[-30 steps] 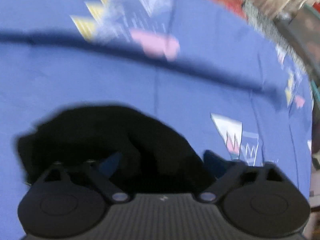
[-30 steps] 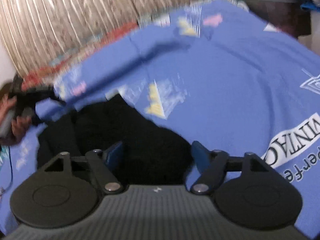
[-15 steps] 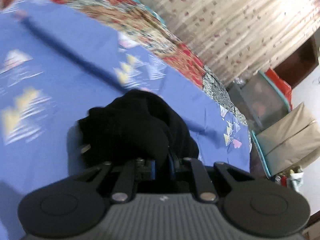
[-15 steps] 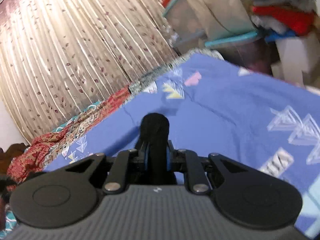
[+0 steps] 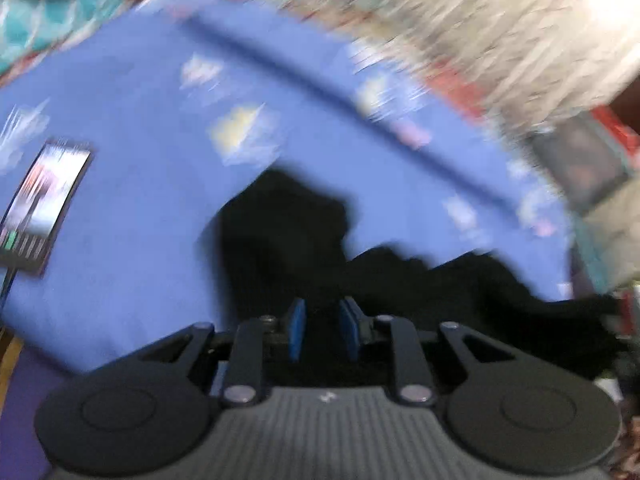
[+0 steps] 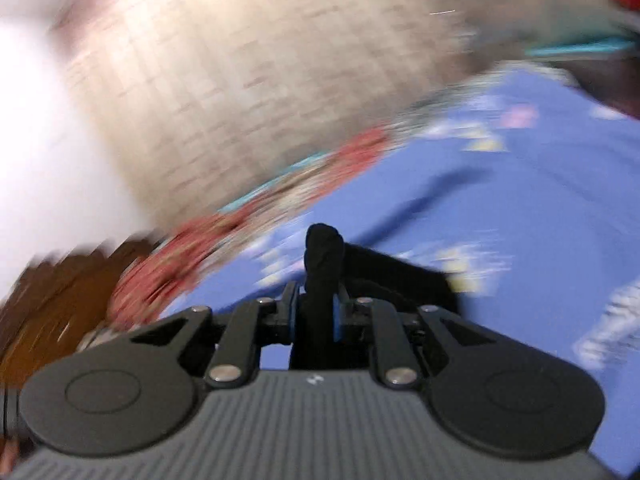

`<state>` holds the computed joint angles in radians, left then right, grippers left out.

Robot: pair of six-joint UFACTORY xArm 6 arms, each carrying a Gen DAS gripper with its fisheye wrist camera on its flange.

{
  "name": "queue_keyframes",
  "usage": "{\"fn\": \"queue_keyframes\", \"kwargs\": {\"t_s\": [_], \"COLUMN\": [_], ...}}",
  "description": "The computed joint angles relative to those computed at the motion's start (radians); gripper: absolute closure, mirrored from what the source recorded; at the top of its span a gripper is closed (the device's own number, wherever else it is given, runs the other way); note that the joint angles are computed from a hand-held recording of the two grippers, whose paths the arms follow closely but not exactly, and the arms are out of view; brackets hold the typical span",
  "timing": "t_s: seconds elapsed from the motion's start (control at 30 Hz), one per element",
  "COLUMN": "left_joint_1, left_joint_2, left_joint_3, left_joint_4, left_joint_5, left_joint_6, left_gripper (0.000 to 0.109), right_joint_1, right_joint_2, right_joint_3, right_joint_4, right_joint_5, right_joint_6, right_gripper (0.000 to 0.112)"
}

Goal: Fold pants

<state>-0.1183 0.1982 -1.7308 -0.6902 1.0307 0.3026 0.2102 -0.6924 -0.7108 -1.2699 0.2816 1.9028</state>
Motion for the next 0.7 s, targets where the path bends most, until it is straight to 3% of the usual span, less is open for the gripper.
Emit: {"fn": "queue_keyframes", "kwargs": {"t_s": [0.03,0.07,0.17,0.27,0.37,0.43,0.5,0.57,0.6,0.67,0.7], "left_joint_1": [-0.009,-0.028,-0.072,-0.113,-0.151,-0.169,-0.177,-0.195,-0.206,-0.184,-0.172], "left_joint_2": [0.001,0.006,0.039,0.167,0.277,0.308,0.285,0.274,0.234,0.241,0.250], "left_joint_3": [-0.021,-0.046,-0.125,-0.315,-0.472,-0.496,-0.446,-0.416,-0.352,-0.352,-0.354], "left_joint_4": [-0.046,-0.099,-0.178,-0.180,-0.146,-0.138,-0.154,-0.128,-0.092,-0.111,-0.126], "left_joint_5": [0.006,0.017,0.087,0.253,0.365,0.406,0.425,0.405,0.357,0.375,0.381], "left_joint_6": [0.048,0.100,0.187,0.170,0.096,0.068,0.088,0.112,0.132,0.128,0.108], "left_gripper": [0.077,0.057,0.016,0.007,0.006,0.006,0.017,0.066,0.078,0.087,0.088], "right_joint_1": [0.023,0.051,0.163,0.248,0.292,0.308,0.310,0.295,0.296,0.265,0.224], "right_joint_2": [0.062,0.110,0.248,0.344,0.372,0.363,0.353,0.342,0.332,0.321,0.306], "right_joint_3": [-0.046,-0.081,-0.182,-0.248,-0.266,-0.253,-0.242,-0.230,-0.218,-0.195,-0.163], "right_joint_4": [0.010,0.023,0.069,0.123,0.161,0.191,0.181,0.172,0.144,0.113,0.147], "right_joint_5": [-0.045,-0.063,-0.053,-0.024,0.015,0.037,0.042,0.026,0.028,-0.021,-0.105], "right_joint_6": [-0.049,-0.097,-0.266,-0.392,-0.499,-0.568,-0.575,-0.559,-0.520,-0.465,-0.462], "right_gripper": [0.093,0.093,0.093,0.093,0.093,0.093,0.093,0.093,0.092,0.081,0.078]}}
